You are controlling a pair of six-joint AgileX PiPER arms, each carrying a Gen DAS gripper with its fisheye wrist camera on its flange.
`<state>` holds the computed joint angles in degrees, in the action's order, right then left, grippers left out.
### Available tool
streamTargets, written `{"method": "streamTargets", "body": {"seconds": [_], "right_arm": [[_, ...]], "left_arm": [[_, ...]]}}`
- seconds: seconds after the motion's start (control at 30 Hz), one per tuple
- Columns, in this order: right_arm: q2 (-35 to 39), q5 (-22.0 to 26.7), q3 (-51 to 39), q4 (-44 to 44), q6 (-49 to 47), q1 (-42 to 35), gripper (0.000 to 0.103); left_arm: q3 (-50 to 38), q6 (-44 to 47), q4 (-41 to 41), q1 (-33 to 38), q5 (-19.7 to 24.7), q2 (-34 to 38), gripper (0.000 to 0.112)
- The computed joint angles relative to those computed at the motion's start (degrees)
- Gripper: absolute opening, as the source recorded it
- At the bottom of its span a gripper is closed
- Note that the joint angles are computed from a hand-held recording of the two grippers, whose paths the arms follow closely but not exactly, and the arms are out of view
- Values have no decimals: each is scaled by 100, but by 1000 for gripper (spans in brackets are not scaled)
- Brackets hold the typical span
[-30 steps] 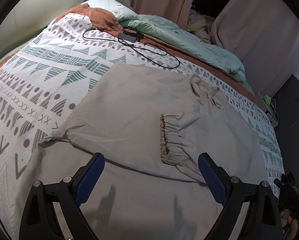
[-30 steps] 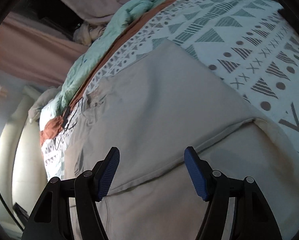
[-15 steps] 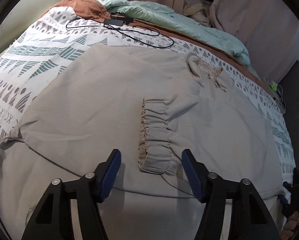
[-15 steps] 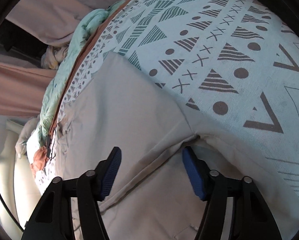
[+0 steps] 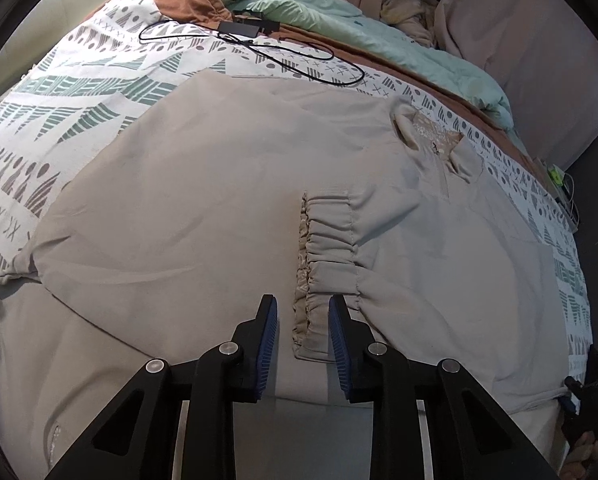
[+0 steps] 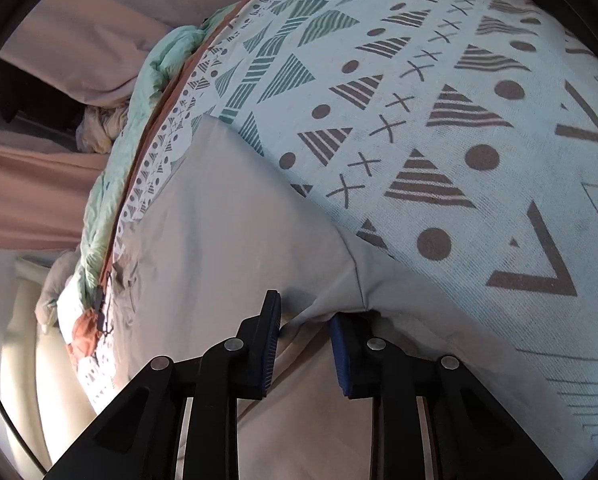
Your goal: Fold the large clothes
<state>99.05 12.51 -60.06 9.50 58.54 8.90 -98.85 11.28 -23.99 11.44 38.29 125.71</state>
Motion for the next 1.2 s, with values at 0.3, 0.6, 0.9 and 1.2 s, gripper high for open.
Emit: {"method": "streamTargets", "body": {"seconds": [0.3, 0.6, 0.9, 1.2], "right_arm": [[-897, 302, 402, -1766, 2048, 220, 63], [-1641, 2235, -37, -3466, 3335, 1101, 63], [-1860, 3785, -621, -4400, 3700, 2522, 63], [-2969, 4070, 288, -5060, 4906, 3786, 63]], "left_arm": [[970, 724, -708, 545, -283, -1121, 76], [2038, 1293, -518, 1000, -770, -2580, 77], [2490, 3066, -2228, 2215, 241, -3481, 77], [3133, 4159, -2818, 3735, 1433, -4118, 77]]}}
